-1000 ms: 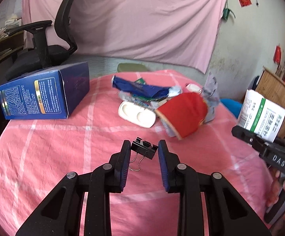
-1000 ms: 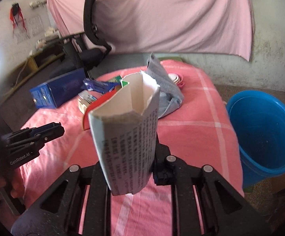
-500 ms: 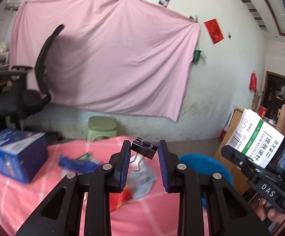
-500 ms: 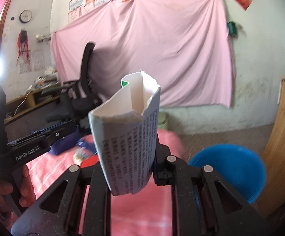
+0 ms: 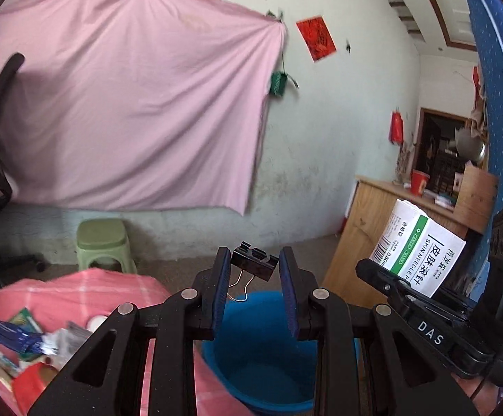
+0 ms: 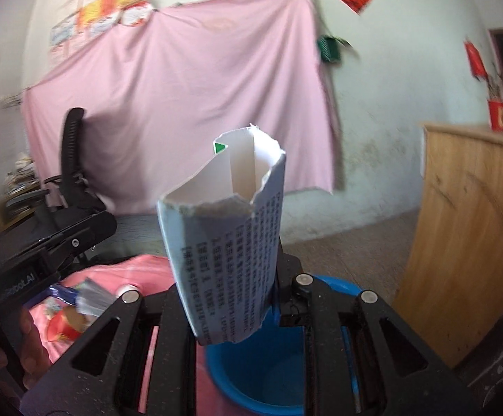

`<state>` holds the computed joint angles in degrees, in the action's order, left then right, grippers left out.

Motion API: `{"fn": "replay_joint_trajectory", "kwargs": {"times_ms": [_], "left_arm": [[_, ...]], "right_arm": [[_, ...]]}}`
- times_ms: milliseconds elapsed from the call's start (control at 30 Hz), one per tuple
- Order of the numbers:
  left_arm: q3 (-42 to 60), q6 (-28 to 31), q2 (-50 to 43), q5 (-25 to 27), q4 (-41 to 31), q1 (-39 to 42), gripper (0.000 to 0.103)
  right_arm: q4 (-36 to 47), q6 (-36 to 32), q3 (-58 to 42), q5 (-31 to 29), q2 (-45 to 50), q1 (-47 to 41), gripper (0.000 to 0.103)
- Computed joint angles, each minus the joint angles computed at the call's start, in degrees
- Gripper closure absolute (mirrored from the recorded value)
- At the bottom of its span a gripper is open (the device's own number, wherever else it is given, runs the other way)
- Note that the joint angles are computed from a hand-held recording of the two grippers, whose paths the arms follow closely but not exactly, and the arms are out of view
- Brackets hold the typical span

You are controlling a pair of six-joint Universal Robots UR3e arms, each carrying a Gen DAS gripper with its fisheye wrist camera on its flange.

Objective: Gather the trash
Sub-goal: 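Carry the box over the blue bucket with the right gripper and release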

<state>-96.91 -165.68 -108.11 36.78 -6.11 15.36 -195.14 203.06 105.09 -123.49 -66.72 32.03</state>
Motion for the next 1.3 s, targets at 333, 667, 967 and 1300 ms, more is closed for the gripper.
{"fn": "replay_joint_trajectory", "kwargs": {"times_ms": [333, 667, 967, 1300], "left_arm": [[17.13, 2.95, -13.16, 16.13, -22.27, -11.77, 0.079], [25.51, 3.13, -19.32, 19.32, -31.86, -13.80, 0.068], [18.87, 0.55, -15.27, 16.21, -25.38, -10.79, 0.054], [1.57, -4.46, -3.96, 13.32, -4.75, -1.36, 0.028]], "right_arm": [[2.17, 3.65, 10.16, 13.76, 0.40, -11.24, 0.060], [1.20, 4.18, 12.89, 22.83, 1.37, -18.22, 0.040], [-1.90, 4.98, 13.20, 17.58, -0.15, -15.25, 0.025], [-10.75, 2.96, 8.98, 6.36, 1.50, -5.23, 0.000]]}}
